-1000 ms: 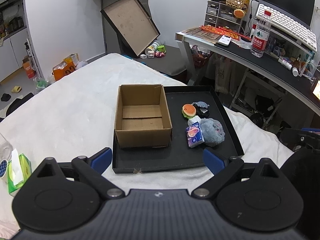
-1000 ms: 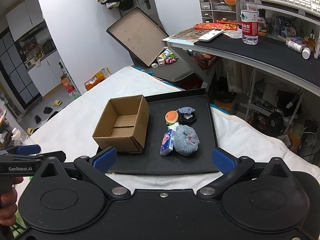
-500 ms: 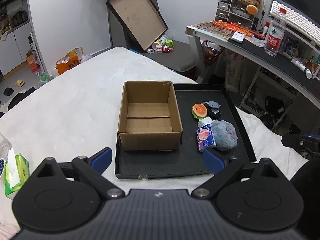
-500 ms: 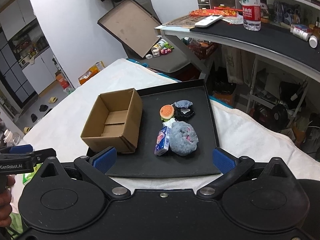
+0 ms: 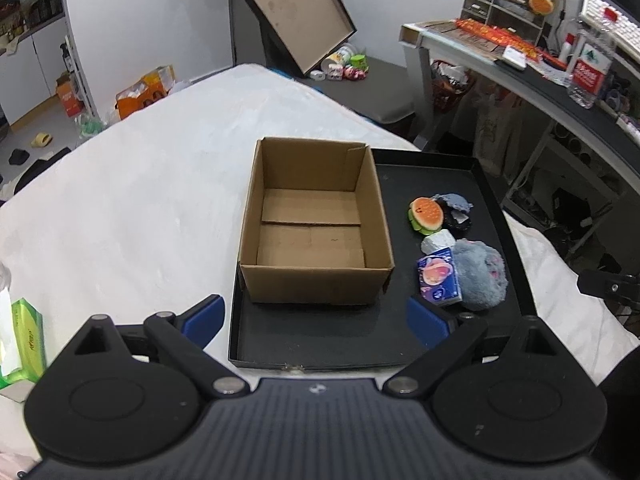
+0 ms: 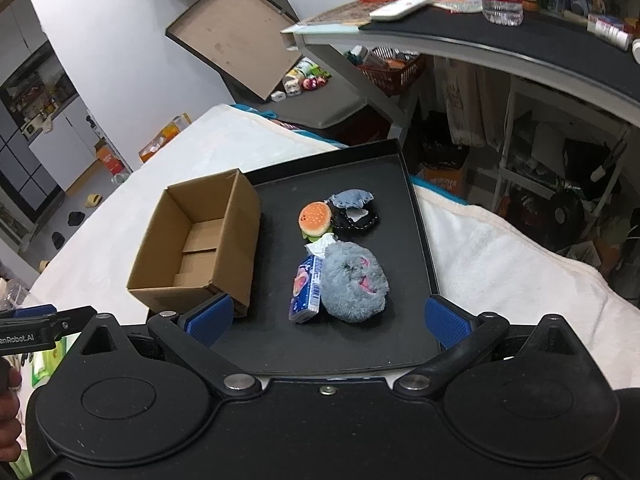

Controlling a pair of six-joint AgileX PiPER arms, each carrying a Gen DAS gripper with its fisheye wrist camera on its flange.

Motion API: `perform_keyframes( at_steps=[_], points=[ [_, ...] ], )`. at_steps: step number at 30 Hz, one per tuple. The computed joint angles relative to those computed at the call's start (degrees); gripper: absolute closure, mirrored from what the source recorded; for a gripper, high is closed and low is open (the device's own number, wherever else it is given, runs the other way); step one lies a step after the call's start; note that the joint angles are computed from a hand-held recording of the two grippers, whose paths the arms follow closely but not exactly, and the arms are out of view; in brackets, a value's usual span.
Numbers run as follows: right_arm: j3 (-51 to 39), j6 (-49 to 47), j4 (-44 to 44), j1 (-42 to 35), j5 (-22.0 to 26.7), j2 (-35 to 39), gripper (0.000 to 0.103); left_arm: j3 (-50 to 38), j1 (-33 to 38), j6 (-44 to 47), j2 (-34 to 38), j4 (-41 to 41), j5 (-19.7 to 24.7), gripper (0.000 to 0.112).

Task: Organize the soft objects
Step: 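Move the right gripper down onto the grey fluffy plush and close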

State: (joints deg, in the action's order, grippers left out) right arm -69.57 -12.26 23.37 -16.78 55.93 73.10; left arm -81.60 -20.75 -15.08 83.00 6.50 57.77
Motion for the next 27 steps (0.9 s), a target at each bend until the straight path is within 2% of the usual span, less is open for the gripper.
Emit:
perform_keyframes(
  at_steps=[17, 25, 27],
  points=[
    [-8.25, 4.82, -3.09, 3.68, -0.21, 13.51, 0.0, -8.74, 4.86, 2.93, 11.97, -3.51, 1.45, 0.018],
    [-8.98, 5.78, -2.73, 4.6, -3.59, 19.36, 0.0, -11.71, 5.35, 3.12, 16.93, -2.04, 0.02, 0.019],
    [-8.98, 5.9, -2.33, 4.57, -3.92, 20.65, 0.0, -12.06, 5.36, 2.95, 18.01, -1.19, -0.33, 0.023]
  ],
)
